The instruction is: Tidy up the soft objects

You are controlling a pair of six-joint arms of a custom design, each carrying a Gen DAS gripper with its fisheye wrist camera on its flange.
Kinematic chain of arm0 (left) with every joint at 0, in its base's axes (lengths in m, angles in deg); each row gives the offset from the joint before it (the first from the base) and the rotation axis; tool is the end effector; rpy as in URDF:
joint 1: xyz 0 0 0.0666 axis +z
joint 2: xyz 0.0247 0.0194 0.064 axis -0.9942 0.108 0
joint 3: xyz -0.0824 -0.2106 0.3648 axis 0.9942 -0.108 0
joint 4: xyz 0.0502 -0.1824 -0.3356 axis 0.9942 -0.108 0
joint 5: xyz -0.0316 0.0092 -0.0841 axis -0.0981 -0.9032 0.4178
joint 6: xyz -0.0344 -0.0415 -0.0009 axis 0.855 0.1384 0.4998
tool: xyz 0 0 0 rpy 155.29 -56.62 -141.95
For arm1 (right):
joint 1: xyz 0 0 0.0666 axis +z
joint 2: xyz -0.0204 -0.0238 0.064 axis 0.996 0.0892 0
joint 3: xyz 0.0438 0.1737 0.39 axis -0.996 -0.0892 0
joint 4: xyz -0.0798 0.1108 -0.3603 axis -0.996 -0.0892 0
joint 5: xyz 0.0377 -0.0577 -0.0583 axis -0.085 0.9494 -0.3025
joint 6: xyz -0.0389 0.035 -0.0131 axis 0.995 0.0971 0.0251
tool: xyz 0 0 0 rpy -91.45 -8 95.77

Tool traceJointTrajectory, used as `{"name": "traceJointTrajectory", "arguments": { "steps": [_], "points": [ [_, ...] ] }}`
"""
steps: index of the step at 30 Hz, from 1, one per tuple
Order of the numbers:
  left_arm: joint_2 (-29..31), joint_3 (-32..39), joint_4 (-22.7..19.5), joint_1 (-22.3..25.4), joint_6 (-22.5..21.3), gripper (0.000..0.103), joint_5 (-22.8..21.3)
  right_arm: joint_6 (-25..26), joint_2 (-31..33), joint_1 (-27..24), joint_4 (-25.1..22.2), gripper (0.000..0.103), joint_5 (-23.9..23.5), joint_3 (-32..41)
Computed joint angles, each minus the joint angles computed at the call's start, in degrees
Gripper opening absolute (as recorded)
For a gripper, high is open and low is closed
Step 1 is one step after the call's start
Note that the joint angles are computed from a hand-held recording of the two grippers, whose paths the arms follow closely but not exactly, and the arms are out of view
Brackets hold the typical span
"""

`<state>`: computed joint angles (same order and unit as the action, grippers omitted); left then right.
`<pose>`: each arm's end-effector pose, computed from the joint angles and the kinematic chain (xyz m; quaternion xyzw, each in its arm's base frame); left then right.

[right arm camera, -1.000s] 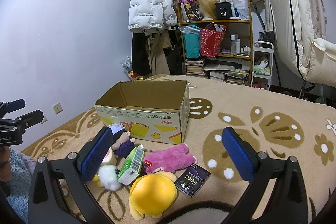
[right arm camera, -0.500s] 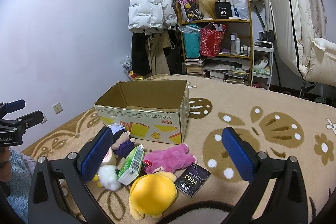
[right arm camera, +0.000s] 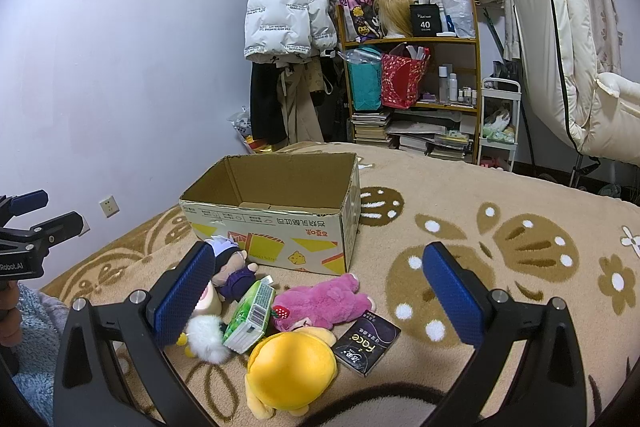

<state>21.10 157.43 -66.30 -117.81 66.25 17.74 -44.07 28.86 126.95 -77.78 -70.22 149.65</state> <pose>0.3280 -0.1949 0.5992 -0.0250 0.8792 0.1067 0.4637 0.3980 0.3434 0.5843 -0.0960 0.8508 0.1327 0.4994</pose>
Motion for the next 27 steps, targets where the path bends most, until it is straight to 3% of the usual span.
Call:
{"name": "traceJointTrajectory", "arguments": {
  "steps": [12,19,22,27],
  "points": [
    [0.25,0.03,-1.75,0.38,0.81,0.103,-0.01,-0.09,0.17,0.13,-0.21,0.103,0.31,0.13],
    [1.14,1.39,-4.78,1.94,2.23,0.103,2.82,-0.37,0.32,-0.38,0.03,0.103,-0.55,-0.33],
    [1.49,2.23,-5.18,3.36,2.41,0.103,7.35,-0.55,0.46,-0.43,-0.10,0.103,-0.18,-0.32],
    [3.33,4.17,-6.82,3.57,2.72,0.103,8.26,-2.00,0.74,-1.20,-0.32,0.103,-0.79,-0.43]
  ]
}}
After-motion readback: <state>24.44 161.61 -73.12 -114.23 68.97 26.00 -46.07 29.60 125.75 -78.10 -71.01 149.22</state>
